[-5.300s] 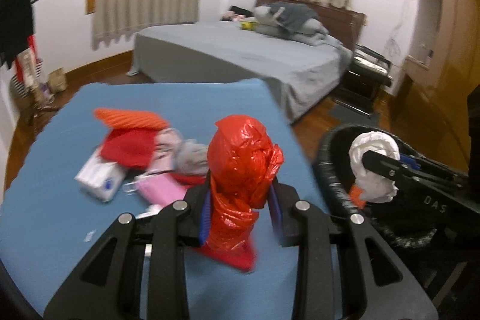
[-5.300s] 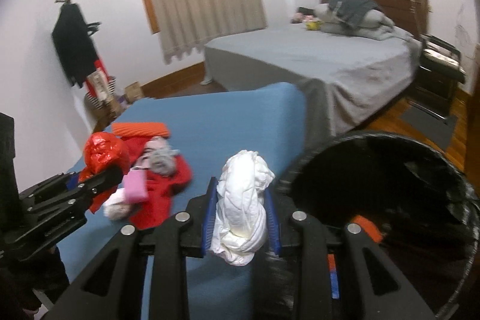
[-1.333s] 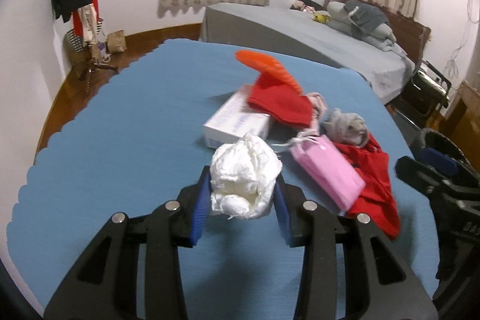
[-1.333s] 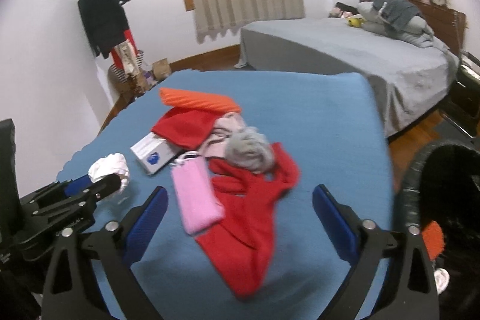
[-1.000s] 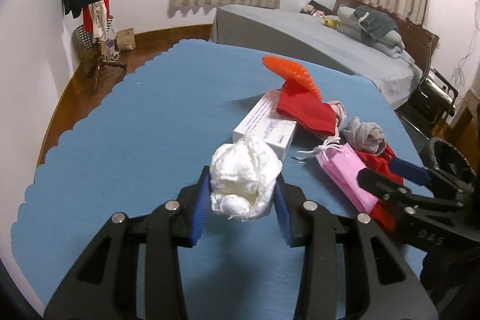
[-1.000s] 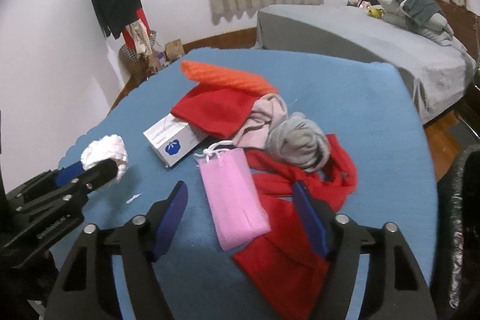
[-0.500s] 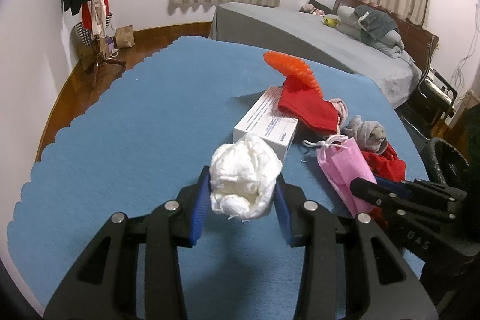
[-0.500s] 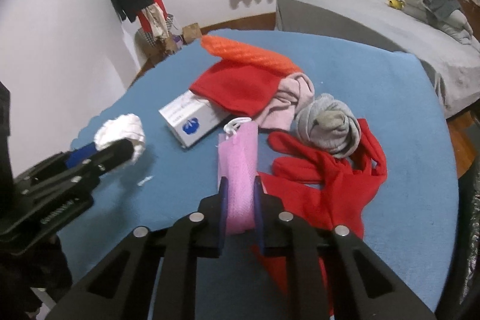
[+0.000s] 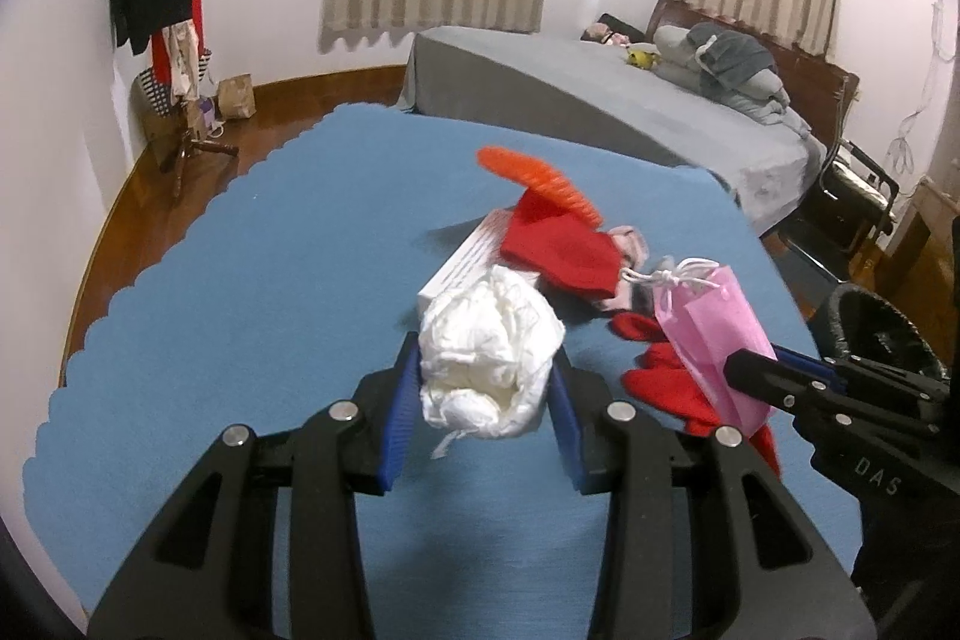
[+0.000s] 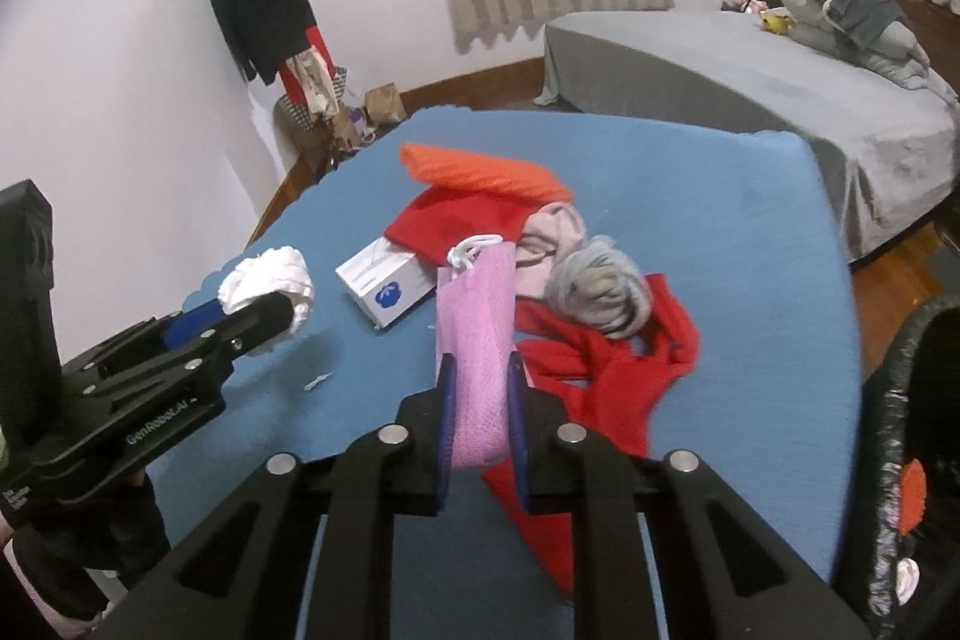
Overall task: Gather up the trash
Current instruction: 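Lift the tissue ball with the left gripper while the right gripper grasps the pink bag, then carry tissue ball and pink bag over the bin and open both grippers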
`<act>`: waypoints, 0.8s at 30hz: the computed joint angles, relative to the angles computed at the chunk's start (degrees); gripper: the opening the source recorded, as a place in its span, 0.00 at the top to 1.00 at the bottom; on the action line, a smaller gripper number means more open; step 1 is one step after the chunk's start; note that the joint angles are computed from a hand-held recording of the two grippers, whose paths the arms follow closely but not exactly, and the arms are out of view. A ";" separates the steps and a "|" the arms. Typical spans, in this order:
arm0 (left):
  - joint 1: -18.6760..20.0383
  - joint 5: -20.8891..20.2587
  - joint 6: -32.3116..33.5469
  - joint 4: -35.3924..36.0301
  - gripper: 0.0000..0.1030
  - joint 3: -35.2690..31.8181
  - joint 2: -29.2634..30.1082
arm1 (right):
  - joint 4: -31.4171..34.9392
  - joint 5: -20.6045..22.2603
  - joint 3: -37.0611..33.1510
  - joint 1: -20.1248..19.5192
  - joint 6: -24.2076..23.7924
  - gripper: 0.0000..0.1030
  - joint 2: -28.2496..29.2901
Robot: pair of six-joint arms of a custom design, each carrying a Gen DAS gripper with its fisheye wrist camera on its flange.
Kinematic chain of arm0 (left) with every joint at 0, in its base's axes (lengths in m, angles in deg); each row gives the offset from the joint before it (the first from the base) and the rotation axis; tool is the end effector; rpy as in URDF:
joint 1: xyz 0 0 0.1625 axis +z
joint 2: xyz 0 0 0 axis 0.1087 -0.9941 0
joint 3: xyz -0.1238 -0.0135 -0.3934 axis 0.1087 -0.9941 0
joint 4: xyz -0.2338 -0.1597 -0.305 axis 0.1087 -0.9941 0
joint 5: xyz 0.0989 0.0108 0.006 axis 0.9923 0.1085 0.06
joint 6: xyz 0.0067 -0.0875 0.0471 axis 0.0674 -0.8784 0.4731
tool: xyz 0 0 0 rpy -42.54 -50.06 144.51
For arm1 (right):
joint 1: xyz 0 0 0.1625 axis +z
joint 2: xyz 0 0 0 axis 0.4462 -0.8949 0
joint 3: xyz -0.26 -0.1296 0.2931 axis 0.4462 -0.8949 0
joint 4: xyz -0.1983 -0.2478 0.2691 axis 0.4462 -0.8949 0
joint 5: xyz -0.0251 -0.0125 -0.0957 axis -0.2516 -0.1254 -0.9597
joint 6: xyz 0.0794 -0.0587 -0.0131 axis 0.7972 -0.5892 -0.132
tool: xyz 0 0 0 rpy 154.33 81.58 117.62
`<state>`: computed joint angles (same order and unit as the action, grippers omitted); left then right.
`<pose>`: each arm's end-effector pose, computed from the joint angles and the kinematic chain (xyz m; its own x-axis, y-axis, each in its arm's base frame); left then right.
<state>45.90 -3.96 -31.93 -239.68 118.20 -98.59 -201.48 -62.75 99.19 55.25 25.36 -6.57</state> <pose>-0.2057 -0.6191 -0.0099 -0.7807 -0.1403 -0.6089 0.4090 0.6220 -0.6677 0.0374 -0.6618 0.1629 -0.7658 -0.4825 0.4251 -0.6359 0.6665 -0.3891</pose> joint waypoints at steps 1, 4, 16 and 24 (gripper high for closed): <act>-0.33 -0.17 0.27 -0.12 0.62 -0.32 0.23 | -0.24 0.24 0.25 -0.15 0.03 0.85 -0.50; -0.91 -0.76 1.23 -0.03 0.62 -1.60 0.94 | -0.88 0.84 0.97 -0.42 0.44 0.85 -1.80; -3.83 -4.16 4.47 1.09 0.62 -7.25 5.02 | -3.62 3.84 2.92 -2.40 -0.25 0.85 -7.01; -5.68 -7.07 6.41 3.59 0.62 -12.40 8.40 | -6.09 5.08 3.66 -4.94 1.45 0.85 -10.17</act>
